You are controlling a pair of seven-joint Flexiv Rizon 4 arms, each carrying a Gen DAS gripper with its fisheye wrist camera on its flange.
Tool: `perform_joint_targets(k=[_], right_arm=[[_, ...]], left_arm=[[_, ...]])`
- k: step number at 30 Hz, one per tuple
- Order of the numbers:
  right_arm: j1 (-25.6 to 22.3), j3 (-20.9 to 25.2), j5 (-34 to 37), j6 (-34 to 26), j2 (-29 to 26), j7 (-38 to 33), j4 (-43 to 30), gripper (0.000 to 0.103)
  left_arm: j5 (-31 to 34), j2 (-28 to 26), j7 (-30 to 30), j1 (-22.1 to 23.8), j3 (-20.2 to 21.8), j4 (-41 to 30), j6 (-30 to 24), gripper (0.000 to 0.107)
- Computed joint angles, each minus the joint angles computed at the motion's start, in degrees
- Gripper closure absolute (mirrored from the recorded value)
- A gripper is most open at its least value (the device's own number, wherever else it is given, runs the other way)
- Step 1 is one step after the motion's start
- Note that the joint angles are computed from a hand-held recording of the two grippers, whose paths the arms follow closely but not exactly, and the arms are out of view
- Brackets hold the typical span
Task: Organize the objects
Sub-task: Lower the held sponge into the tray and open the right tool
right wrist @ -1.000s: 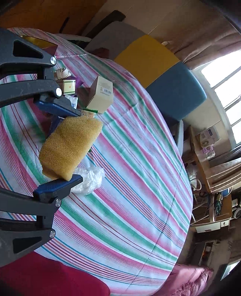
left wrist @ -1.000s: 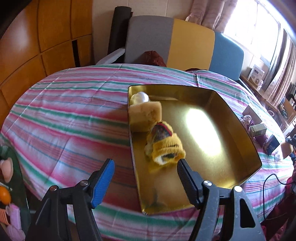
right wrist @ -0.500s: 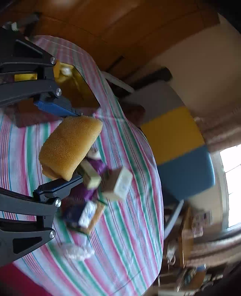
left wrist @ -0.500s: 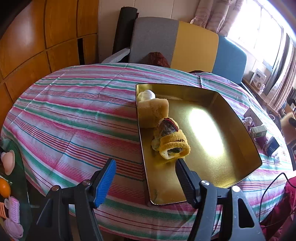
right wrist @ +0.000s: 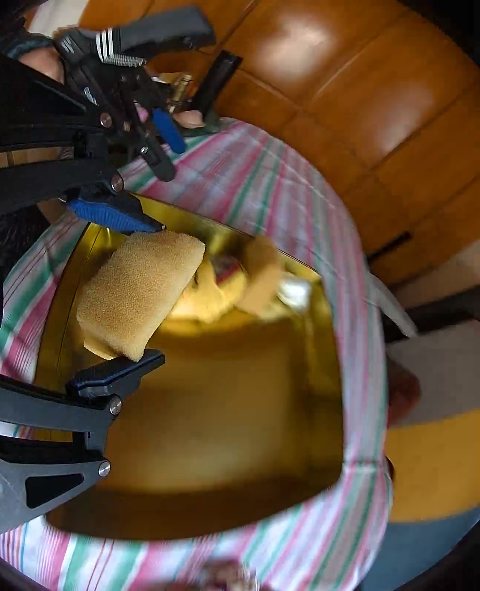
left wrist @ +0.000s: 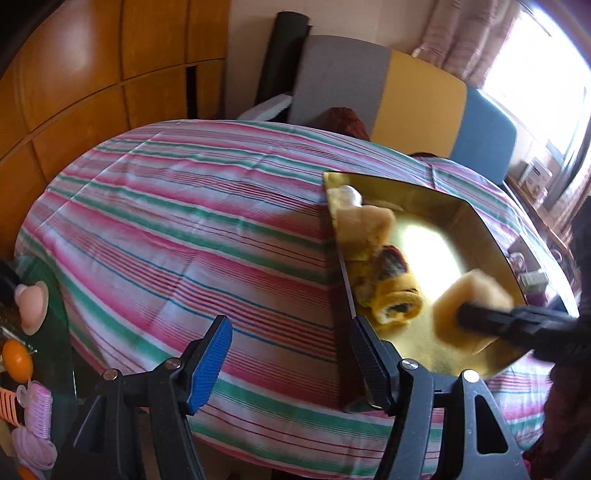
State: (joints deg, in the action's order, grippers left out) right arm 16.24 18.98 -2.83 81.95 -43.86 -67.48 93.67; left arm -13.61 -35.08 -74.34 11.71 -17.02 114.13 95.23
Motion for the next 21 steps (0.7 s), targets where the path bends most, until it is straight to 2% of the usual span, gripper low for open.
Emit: perform_joint_targets(k=[4,5,8,9,14,21], right_arm=[[0.9,1.6,-0.1,-5.5,-3.9,-0.6,-5.5,0.037],[0.0,3.5,0.8,-6.1,-5.0,-1.9,-6.6,0.034],[-5.7,12.7,6.2,-7.7,-8.4,-8.9,-9.6,0.017],[-6.2,13.6,7.4,-7.5,-8.9,-9.9,-9.8,0.016],[-4.8,11.0,10.9,-4.4,-6.7,-11.3,-7.3,0.015],[-0.4,2.3,8.4,3.2,0.8,-7.7,2.0,0.009]], left_arm=[[0.0,-0.3,0.0,1.5,-1.3,0.2,0.3,0.04],[0.0,-0.4,0.0,1.6,-1.3,0.2,0.3,0.04],[0.2,-0.6,0.1,2.3,-2.1,0.4,0.4,0.04],[0.2,-0.7,0.1,2.5,-2.3,0.3,0.3,0.04],[0.5,-0.9,0.4,3.2,-3.5,0.5,0.3,0.04],[1.5,-0.3,0.7,4.1,-5.2,1.2,1.4,0.04]])
